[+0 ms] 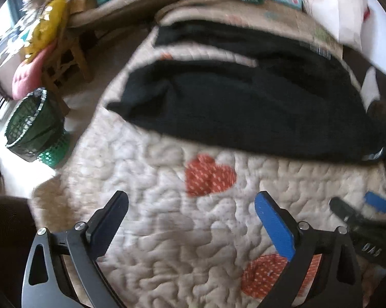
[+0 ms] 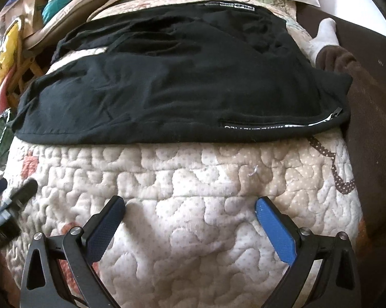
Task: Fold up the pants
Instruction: 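Move both grippers toward the waistband of the black pants, then grasp the pants waistband with the left gripper while the right gripper grasps it too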
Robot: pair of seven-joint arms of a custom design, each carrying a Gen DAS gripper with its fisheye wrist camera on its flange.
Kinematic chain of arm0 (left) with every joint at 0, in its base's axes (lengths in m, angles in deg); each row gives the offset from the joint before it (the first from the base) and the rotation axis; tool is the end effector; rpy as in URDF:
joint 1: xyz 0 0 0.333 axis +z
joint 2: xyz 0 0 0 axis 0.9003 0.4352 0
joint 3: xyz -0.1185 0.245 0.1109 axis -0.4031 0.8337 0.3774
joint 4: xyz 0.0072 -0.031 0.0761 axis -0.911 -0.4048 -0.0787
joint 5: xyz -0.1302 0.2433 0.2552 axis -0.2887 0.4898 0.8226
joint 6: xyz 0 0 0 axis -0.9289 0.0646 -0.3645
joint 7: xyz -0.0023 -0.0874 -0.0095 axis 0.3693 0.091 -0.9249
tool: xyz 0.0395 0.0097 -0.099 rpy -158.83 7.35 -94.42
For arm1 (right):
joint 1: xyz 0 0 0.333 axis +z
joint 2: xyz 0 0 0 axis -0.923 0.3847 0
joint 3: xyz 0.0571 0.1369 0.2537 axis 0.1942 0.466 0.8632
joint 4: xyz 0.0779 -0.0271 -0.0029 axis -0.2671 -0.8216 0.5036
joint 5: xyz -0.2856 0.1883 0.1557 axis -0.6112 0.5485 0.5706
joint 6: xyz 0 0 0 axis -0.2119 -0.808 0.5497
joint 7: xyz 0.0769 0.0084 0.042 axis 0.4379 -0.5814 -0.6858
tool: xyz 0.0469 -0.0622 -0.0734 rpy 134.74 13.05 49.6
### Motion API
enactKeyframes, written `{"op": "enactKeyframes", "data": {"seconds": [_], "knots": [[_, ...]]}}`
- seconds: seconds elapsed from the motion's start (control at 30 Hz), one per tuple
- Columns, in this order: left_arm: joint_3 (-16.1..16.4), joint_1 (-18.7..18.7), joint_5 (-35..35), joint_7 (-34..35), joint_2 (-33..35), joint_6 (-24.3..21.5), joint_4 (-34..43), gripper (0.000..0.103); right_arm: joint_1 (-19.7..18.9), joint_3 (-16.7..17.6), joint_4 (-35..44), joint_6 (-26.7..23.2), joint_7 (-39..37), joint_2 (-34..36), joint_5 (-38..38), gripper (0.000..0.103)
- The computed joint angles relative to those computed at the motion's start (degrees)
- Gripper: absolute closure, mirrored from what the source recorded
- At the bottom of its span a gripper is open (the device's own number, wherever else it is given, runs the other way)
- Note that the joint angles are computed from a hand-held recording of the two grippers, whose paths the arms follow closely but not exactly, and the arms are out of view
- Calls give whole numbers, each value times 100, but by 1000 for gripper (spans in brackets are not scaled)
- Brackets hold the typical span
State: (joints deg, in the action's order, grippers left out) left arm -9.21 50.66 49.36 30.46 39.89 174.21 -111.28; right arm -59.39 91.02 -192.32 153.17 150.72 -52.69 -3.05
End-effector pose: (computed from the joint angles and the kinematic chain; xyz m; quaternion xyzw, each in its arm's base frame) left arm 0.3746 -0.1998 0.4697 -0.7824 0.5690 -0.1724 0.1856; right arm 0.4355 0.1019 0.4641 -0.7549 0.6274 -0.1241 0.1457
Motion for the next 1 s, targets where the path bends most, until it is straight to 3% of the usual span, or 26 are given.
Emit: {"op": "enactKeyframes", "data": {"seconds": [0.2,0.3,0.43,0.63,0.83,0.93,1.0], "knots": [[-39,103,305,-26,-1029,-355,38,4,262,-204,-331,744,-490,-675,573,0],[40,218,391,101,-1097,-325,255,4,309,-201,-417,1123,-669,-886,836,0],[-2,375,542,187,-1016,-220,461,4,92,-11,-374,1396,-527,-907,802,0],[385,304,327,849,-856,268,504,4,302,-366,414,745,-941,-498,1225,0],[1040,377,-457,2060,345,869,1254,4,267,-775,2241,-416,-1853,697,1673,0],[1421,373,-1305,2812,1237,997,1908,19,57,-791,3359,-920,-2072,1568,1682,0],[1510,451,-1730,3182,1703,973,2273,34,-72,-747,4081,-892,-2211,2221,1418,1]]}}
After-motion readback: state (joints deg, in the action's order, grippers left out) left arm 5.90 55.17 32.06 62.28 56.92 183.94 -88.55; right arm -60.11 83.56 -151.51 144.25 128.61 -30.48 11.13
